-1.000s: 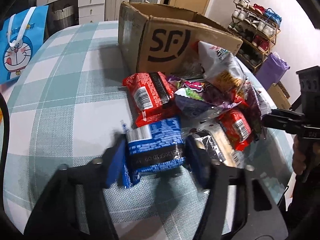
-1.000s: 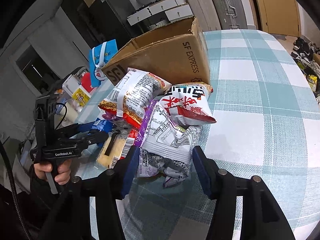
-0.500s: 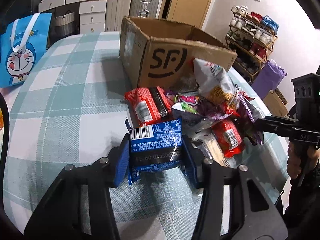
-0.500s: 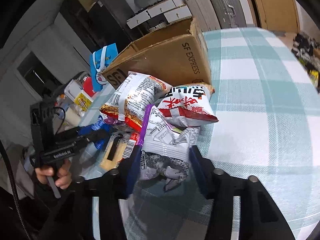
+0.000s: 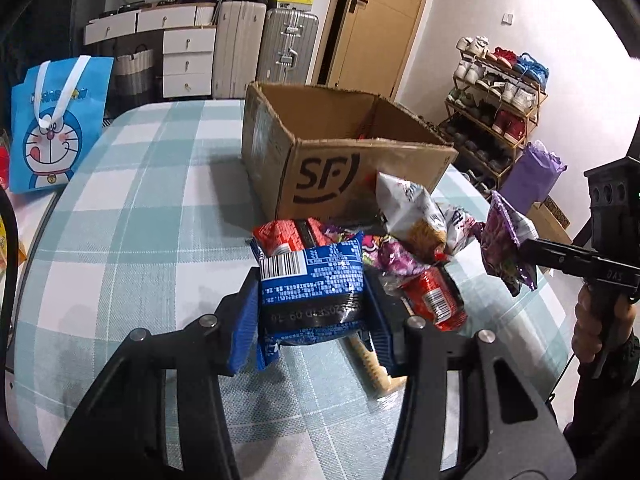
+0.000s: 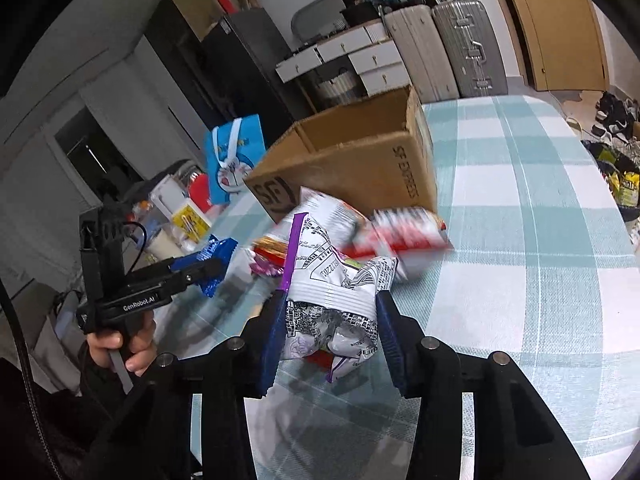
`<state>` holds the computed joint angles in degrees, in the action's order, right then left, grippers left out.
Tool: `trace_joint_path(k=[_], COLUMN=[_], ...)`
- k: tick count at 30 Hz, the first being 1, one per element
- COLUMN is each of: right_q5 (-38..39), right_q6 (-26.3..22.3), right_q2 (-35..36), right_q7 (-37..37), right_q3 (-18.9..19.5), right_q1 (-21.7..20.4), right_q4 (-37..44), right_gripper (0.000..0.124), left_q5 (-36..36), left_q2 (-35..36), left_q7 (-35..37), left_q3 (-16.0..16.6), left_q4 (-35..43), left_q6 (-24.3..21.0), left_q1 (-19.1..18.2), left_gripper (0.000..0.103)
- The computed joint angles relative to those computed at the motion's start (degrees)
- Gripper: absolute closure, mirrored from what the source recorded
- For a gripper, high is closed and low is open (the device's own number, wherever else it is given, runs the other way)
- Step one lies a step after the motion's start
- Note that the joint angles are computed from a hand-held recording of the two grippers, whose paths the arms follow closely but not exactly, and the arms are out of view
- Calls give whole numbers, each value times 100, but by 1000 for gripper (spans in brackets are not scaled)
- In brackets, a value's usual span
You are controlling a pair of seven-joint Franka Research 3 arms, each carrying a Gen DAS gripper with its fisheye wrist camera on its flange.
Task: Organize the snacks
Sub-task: 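Grasp the blue biscuit pack with the left gripper while the right gripper grasps the white-purple bag, then carry both packs into the cardboard box and open both grippers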
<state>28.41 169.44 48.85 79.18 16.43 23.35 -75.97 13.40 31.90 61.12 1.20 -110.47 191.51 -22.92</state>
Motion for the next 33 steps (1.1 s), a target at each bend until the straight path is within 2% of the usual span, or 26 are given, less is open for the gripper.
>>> trace_joint_path(k=[6,12,15,21,24,28,31,33], right_q5=[140,160,158,-43,-178,-315,-426,-508], right_q6=[455,745,962,939,847,673,541,489], right_q2=[-53,-56,-21,86,185,358,475,583], right_q7=[-317,-245,-267,24,143,311,367,426], right_q3=[324,329,480,220,54,-110,-189,-287], right_q1=[-170,-152,-243,-57,66,180,242,317], right_q4=[-125,-144,-155,154,416,828,1116,1356], right_gripper=[80,80,80,80,80,80,80,80], left_q5=[-193,-631,-908,-1199,-1144,-1186,-1066,-1030], left_q2=[-164,-237,-248,-189,-163,-88,-45,37], left_q7=[35,295,472,687,703,665,598,534], left_q3=[305,722,936,1006,797,942,820,916], left_q4=[-163,-251,-246,-4,173,398,584,775], left_q6=[161,360,379,346,279,208,132,54], left_q1=[-323,-778,-1015,-1086,-880,-1006,-875,-936], left_gripper=[57,57,57,57,57,57,57,57])
